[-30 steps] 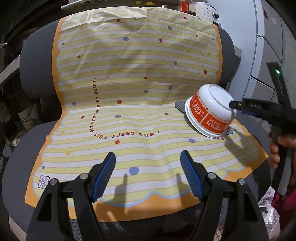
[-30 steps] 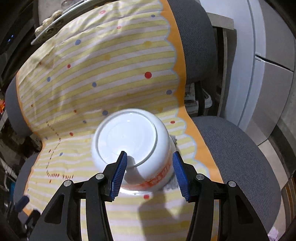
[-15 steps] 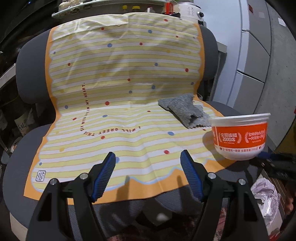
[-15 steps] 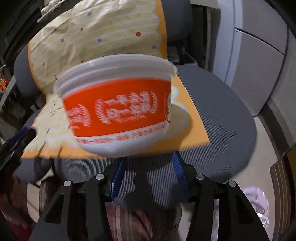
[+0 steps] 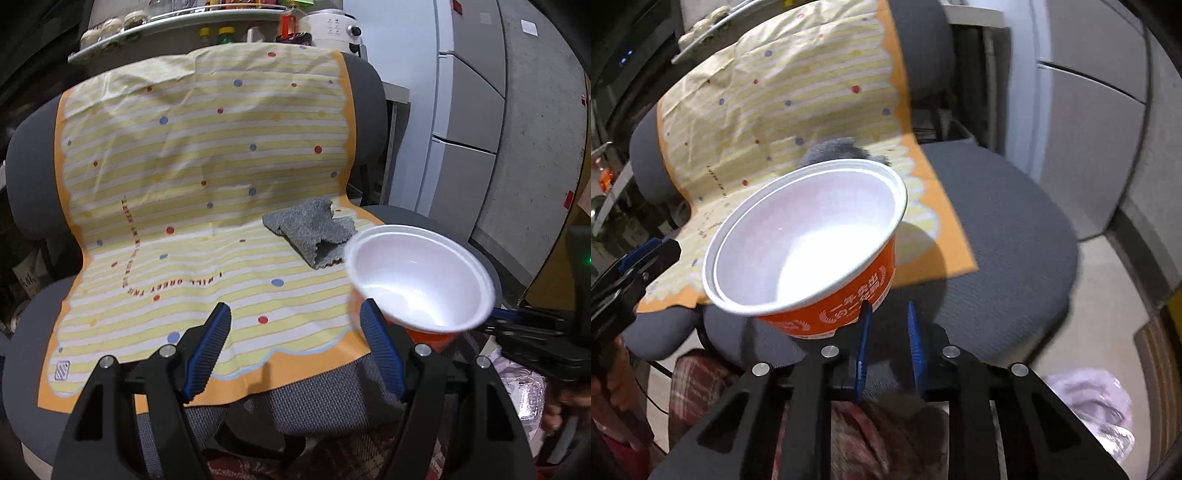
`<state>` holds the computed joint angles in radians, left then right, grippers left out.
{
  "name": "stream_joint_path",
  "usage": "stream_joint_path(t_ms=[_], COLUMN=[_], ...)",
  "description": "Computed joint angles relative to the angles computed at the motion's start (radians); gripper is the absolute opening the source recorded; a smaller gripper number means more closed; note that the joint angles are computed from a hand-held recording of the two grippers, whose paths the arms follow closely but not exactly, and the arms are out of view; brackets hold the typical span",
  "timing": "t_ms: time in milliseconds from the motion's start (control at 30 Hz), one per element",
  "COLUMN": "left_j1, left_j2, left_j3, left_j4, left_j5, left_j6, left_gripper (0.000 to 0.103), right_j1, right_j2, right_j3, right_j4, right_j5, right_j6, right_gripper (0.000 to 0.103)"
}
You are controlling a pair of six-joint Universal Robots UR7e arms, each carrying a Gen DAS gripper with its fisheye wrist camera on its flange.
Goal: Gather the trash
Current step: 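Lift the bowl off the grey cloth with the right gripper, then grasp the bowl rim with the left gripper while the right gripper releases it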
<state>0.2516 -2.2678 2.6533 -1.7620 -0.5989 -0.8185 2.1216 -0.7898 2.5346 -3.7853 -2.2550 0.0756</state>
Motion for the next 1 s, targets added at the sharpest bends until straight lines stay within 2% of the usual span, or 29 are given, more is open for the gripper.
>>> stream_joint_path(t_ms=[100,167,267,367,467,567,633,667,733,767,833,900,1000], left_j1=[0.018,0.04,0.093,0.188,0.281,0.348,0.405,0.425,0.429,0.424,0.406,0.388,0.39], left_j2=[0.024,0.048,0.127,0.279,0.436,0.523,0.564,0.567,0.537,0.503,0.435,0.346,0.22], left_j3=[-0.009,-0.014,-0.009,-0.017,-0.04,-0.075,-0.107,-0.114,-0.1,-0.086,-0.071,-0.068,-0.068], left_j4=[-0.034,-0.091,-0.291,-0.555,-0.749,-0.778,-0.762,-0.756,-0.782,-0.801,-0.794,-0.738,-0.665], left_j5=[0.018,0.023,0.02,-0.034,-0.092,-0.134,-0.19,-0.22,-0.232,-0.243,-0.219,-0.165,-0.088], left_j6=[0.018,0.052,0.175,0.331,0.441,0.466,0.472,0.472,0.474,0.48,0.464,0.416,0.342], left_gripper=[0.071,0.071,0.071,0.07,0.059,0.043,0.021,0.015,0.008,0.007,0.005,0.005,0.005], right_j1=[-0.023,-0.022,-0.019,-0.02,-0.026,-0.033,-0.037,-0.038,-0.039,-0.04,-0.038,-0.033,-0.023], right_j2=[0.033,0.038,0.035,0.02,-0.001,-0.022,-0.032,-0.037,-0.04,-0.041,-0.042,-0.035,-0.01], right_j3=[-0.036,-0.04,-0.035,-0.019,0.007,0.026,0.031,0.029,0.02,0.011,-0.006,-0.037,-0.092], right_j4=[-0.026,-0.031,-0.048,-0.057,-0.087,-0.106,-0.111,-0.107,-0.098,-0.089,-0.066,-0.044,-0.016], right_j5=[0.039,0.036,0.009,-0.025,-0.044,-0.057,-0.056,-0.054,-0.048,-0.043,-0.032,-0.013,0.005], right_j6=[-0.033,-0.034,-0.026,-0.011,-0.008,-0.009,-0.012,-0.014,-0.022,-0.029,-0.037,-0.046,-0.073], right_gripper=[0.021,0.021,0.021,0.021,0.021,0.023,0.023,0.023,0.024,0.024,0.025,0.042,0.057])
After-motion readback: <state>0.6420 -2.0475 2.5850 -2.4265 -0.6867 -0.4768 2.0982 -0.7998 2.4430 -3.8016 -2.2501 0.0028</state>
